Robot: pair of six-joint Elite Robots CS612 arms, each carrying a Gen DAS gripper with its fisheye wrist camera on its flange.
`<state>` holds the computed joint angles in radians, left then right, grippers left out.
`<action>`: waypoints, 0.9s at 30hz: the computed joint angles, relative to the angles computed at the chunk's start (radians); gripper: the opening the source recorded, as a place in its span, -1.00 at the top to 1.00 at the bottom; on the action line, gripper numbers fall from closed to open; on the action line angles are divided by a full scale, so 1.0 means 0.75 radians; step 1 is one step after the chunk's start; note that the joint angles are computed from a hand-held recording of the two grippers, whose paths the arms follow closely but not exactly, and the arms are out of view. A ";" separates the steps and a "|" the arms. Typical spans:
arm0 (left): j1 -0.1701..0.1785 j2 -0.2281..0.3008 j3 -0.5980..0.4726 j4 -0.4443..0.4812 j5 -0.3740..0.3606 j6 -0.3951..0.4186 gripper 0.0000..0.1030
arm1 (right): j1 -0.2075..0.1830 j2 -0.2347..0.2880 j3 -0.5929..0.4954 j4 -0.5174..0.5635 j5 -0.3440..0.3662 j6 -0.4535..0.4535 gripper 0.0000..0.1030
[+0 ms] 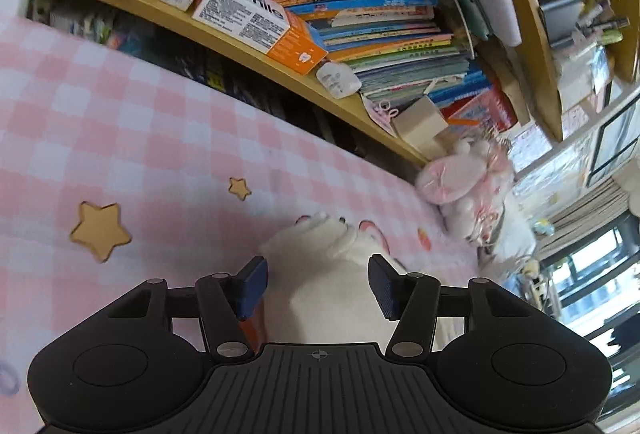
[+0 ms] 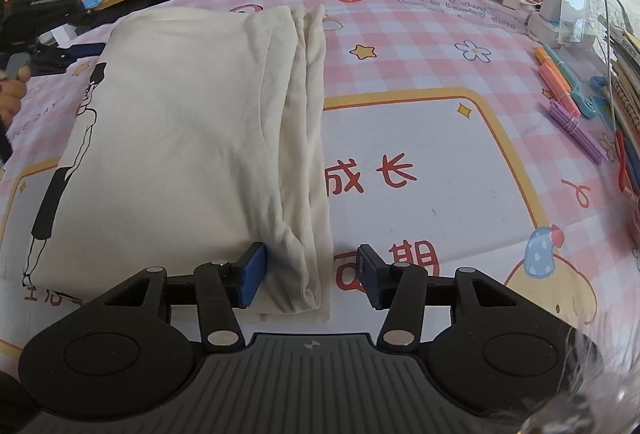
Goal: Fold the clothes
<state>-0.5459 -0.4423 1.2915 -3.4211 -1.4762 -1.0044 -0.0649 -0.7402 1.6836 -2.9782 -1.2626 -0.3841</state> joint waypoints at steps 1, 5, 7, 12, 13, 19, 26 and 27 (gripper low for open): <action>0.004 0.008 -0.015 0.014 -0.008 -0.009 -0.02 | 0.000 0.000 0.000 0.000 -0.001 0.003 0.09; 0.023 0.041 -0.066 0.051 -0.046 -0.085 0.12 | 0.001 -0.001 -0.002 0.004 -0.005 0.009 0.09; 0.026 0.055 -0.077 0.022 -0.050 -0.121 0.42 | 0.002 -0.001 -0.002 0.005 -0.008 0.013 0.07; -0.015 0.039 -0.072 -0.071 0.096 0.205 0.69 | 0.002 0.000 -0.001 0.002 -0.009 0.014 0.06; -0.024 0.048 -0.078 -0.139 0.113 0.289 0.68 | 0.001 0.000 -0.001 0.001 -0.008 0.013 0.06; -0.002 0.078 -0.143 0.070 0.115 0.068 0.56 | 0.001 0.000 0.006 -0.015 -0.007 0.014 0.06; 0.017 0.057 -0.055 -0.090 0.157 -0.278 0.30 | -0.001 0.000 -0.002 0.001 -0.004 0.007 0.06; 0.020 0.053 -0.054 -0.083 0.131 -0.255 0.30 | -0.001 0.001 -0.002 0.000 -0.004 0.005 0.06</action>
<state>-0.5311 -0.4025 1.2512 -3.4830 -1.3780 -1.1957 -0.0658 -0.7398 1.6818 -2.9782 -1.2653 -0.3800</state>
